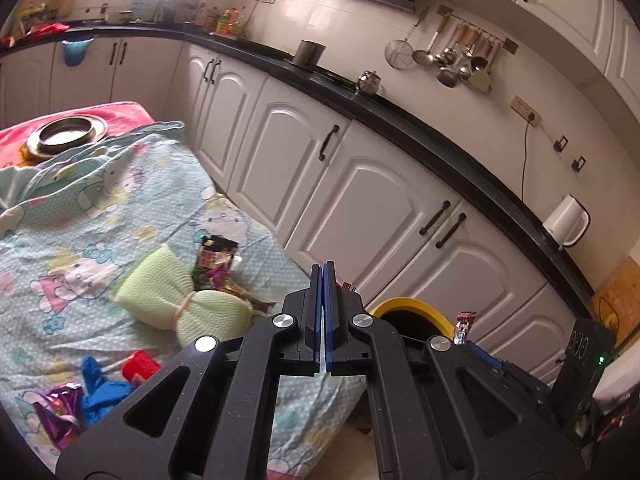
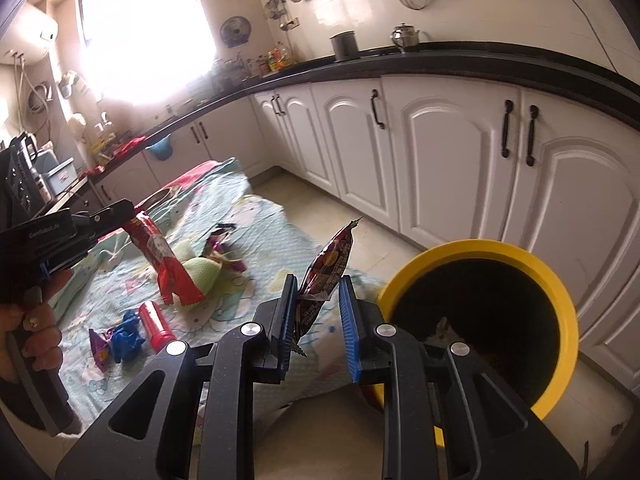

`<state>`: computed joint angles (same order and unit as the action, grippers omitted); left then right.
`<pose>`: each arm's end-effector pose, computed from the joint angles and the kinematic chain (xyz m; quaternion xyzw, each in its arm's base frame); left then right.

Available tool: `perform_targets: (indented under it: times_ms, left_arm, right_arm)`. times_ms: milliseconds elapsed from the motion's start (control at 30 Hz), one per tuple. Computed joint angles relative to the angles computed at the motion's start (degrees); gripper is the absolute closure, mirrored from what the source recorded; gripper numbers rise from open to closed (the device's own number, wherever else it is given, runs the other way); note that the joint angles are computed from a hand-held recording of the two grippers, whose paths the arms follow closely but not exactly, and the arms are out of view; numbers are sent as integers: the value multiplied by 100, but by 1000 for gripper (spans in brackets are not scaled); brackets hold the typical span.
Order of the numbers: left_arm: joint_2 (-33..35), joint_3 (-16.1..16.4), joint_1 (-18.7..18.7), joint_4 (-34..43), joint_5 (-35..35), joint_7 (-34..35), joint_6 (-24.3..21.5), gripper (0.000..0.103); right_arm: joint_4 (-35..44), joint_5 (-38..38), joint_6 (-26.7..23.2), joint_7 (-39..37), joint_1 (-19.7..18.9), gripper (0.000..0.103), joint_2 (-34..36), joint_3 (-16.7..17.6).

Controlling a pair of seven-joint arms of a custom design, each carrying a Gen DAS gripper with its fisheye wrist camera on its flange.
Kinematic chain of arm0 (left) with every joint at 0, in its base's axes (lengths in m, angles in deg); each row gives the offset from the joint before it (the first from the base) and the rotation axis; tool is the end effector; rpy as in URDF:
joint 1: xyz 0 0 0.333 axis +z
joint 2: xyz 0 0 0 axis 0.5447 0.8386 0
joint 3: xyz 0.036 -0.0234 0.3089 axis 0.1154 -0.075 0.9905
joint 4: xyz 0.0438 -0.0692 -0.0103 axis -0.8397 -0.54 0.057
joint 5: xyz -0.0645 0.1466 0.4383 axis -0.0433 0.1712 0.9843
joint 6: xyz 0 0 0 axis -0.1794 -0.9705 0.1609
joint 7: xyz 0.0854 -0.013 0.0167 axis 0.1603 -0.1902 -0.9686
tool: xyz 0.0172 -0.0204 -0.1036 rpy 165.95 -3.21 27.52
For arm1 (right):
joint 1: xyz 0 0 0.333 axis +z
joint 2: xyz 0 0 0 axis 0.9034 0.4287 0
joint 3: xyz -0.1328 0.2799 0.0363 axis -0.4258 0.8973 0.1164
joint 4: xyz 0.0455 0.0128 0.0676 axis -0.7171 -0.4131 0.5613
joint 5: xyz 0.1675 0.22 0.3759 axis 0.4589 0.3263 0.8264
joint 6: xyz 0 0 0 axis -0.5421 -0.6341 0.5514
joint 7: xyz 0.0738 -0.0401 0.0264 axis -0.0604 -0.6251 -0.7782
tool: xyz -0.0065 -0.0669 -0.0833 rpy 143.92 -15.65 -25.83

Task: Collect trash
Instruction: 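Carry the red wrapper and brown wrapper over the yellow bin with both tools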

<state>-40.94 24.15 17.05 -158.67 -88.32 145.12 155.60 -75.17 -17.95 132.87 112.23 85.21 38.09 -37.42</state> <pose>0.4843 -0.1060 0.5649 -0.6114 0.6221 -0.4705 0.1336 0.4162 0.1323 0.5471 -0.6311 0.6343 -0.1919 0.4032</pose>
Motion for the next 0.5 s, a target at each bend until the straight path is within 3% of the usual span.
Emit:
perform_targets:
  times_ms: [500]
  left_arm:
    - [462,-309,-371,308,132,184,273,103]
  right_arm:
    - [-502,-218,-237,320,-644,82,-646,0]
